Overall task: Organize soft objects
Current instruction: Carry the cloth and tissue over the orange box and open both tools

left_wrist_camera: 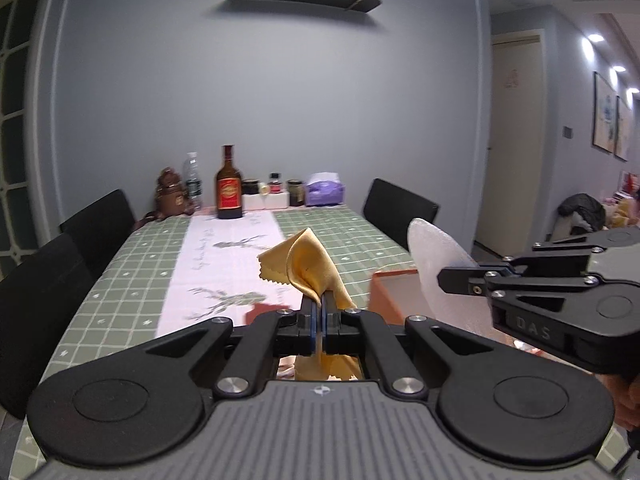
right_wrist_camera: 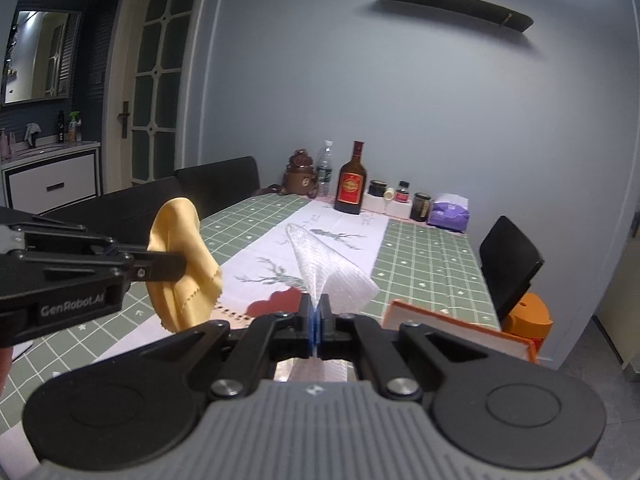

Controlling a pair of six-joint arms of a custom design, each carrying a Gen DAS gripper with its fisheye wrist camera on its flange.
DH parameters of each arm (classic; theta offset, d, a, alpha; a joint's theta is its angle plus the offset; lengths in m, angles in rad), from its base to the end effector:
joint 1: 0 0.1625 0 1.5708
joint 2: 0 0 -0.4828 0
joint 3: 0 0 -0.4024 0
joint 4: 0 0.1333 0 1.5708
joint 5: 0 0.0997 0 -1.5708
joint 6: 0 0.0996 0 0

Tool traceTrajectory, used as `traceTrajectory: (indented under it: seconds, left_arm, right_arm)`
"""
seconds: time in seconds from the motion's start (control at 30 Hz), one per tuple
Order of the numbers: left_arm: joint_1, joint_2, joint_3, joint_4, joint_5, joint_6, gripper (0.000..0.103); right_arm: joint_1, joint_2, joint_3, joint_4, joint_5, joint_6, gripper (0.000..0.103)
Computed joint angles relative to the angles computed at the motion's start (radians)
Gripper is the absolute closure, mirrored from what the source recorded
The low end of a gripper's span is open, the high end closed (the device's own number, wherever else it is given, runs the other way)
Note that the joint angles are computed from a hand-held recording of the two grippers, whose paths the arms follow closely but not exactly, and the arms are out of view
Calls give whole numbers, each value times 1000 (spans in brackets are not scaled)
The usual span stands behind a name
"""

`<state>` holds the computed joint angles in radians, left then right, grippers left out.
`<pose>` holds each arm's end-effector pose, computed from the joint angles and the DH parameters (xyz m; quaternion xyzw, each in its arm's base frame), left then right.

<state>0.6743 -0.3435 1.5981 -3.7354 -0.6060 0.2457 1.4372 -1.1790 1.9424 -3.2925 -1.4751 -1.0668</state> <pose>-0.4013 -0.5962 -0.0135 0.2586 0.7797 -0.5021 0.2704 0.0598 -0.6271 0.3551 0.4184 -0.7817 0.4040 0.2251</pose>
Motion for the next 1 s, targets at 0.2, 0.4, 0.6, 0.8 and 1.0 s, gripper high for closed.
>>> traceTrajectory:
  seconds: [0.2,0.4,0.6,0.8,1.0]
  left_arm:
    - [-4,33,-93,107,-105,8,101]
    - [13,80,-213,268,-203,-22,101]
    - [48,128,-321,476,-269,-75,101]
    - [85,173,-419,674,-303,-113,101]
    - [114,210,-511,812,-320,-134,101]
  right_arm:
    - [-9,-19,-68,31,-47,-21,103]
    - [-22,-4,-168,108,-129,-27,103]
    - [-43,55,-290,238,-252,1,103]
    - [-67,114,-383,337,-320,20,103]
    - [-77,170,-470,436,-351,38,103]
